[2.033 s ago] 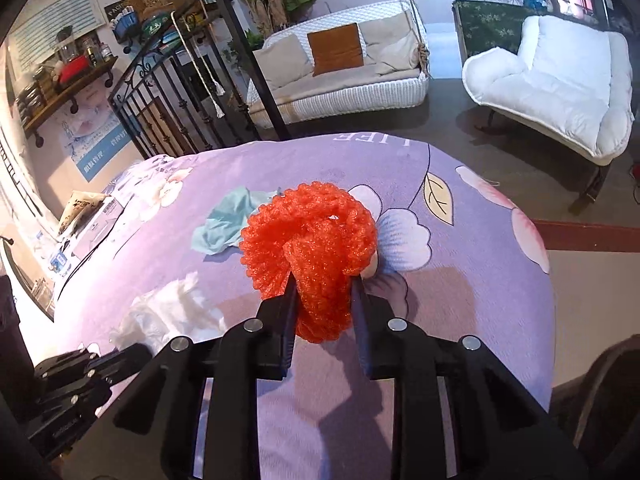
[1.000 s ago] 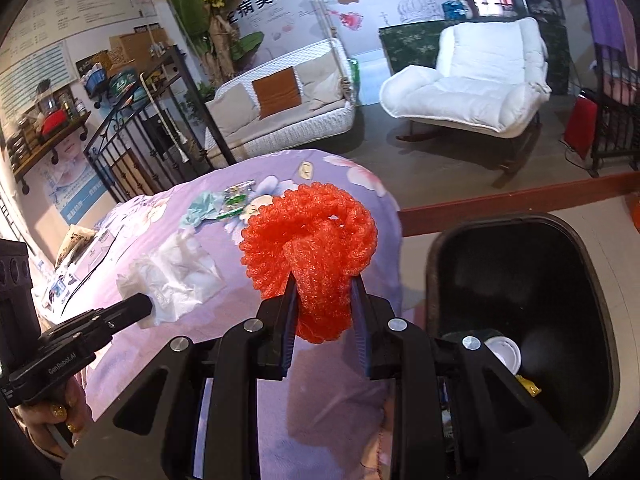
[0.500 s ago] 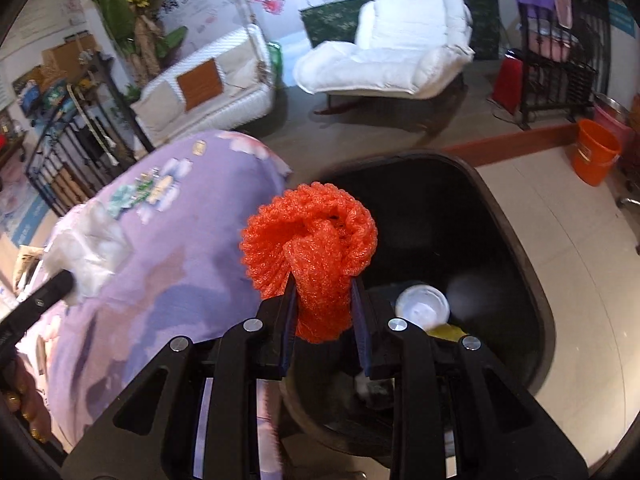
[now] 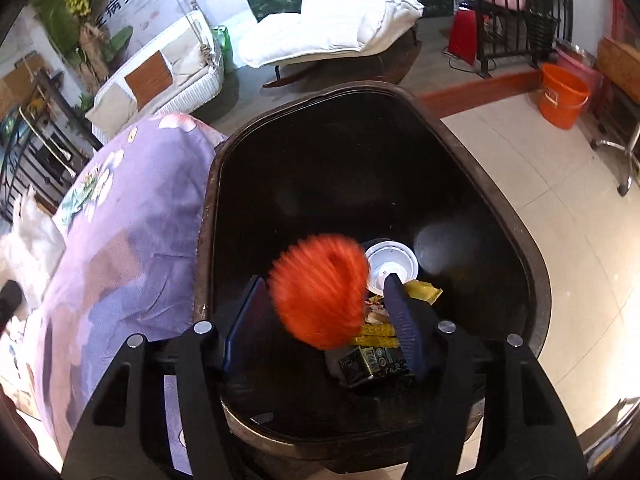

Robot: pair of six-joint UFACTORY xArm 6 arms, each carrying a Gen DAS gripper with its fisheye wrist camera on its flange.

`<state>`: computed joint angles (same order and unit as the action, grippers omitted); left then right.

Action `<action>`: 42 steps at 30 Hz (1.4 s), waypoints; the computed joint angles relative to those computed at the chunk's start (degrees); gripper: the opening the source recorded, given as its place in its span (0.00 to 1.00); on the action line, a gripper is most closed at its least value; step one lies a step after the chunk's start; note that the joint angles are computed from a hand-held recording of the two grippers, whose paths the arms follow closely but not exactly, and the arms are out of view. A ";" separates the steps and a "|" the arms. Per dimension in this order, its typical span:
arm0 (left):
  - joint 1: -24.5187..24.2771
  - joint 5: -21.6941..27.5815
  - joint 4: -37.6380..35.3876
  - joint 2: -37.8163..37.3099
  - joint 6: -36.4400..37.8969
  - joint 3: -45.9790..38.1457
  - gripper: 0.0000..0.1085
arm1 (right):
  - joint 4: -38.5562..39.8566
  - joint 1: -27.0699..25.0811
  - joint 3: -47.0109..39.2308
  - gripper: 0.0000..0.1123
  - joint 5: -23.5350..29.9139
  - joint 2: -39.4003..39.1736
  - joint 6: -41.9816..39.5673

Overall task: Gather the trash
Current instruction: 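Lower the white tissue into the black bin and open the left tool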

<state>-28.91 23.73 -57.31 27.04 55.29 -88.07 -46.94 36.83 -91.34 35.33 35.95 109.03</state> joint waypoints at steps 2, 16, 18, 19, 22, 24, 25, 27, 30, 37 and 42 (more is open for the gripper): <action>-0.41 0.58 0.93 0.40 -0.51 -0.57 0.03 | -0.68 0.08 0.46 0.55 0.65 -0.50 0.99; -3.75 7.16 6.98 5.86 -2.85 -7.23 0.03 | -9.82 1.40 8.93 0.63 6.58 -8.91 13.47; -4.39 7.67 8.14 6.46 -3.06 -7.93 0.03 | -10.28 1.58 10.28 0.64 7.56 -10.12 14.92; -4.78 7.91 8.81 6.79 -3.30 -8.35 0.03 | -10.49 1.62 10.95 0.65 7.86 -10.68 15.54; -5.63 9.24 10.63 8.05 -4.00 -10.06 0.03 | -10.91 1.62 12.82 0.65 8.42 -12.18 17.14; -6.17 9.86 11.98 9.01 -4.46 -11.21 0.03 | -11.17 1.58 13.87 0.65 8.73 -12.95 18.18; -6.38 10.26 12.70 9.59 -4.76 -11.92 0.03 | -11.33 1.57 14.40 0.65 8.86 -13.35 18.62; -6.86 10.89 13.97 10.45 -5.19 -12.85 0.03 | -11.49 1.66 15.16 0.66 9.16 -13.90 19.34; -7.72 11.83 16.38 12.11 -6.59 -14.96 0.03 | -11.63 1.46 16.38 0.66 9.11 -14.71 19.96; -8.03 16.03 19.12 15.87 -9.85 -20.05 0.03 | -11.99 1.40 17.97 0.67 9.40 -15.77 21.35; -8.42 16.52 21.92 17.20 -10.75 -21.75 0.14 | -12.19 1.11 18.70 0.69 9.23 -16.24 21.93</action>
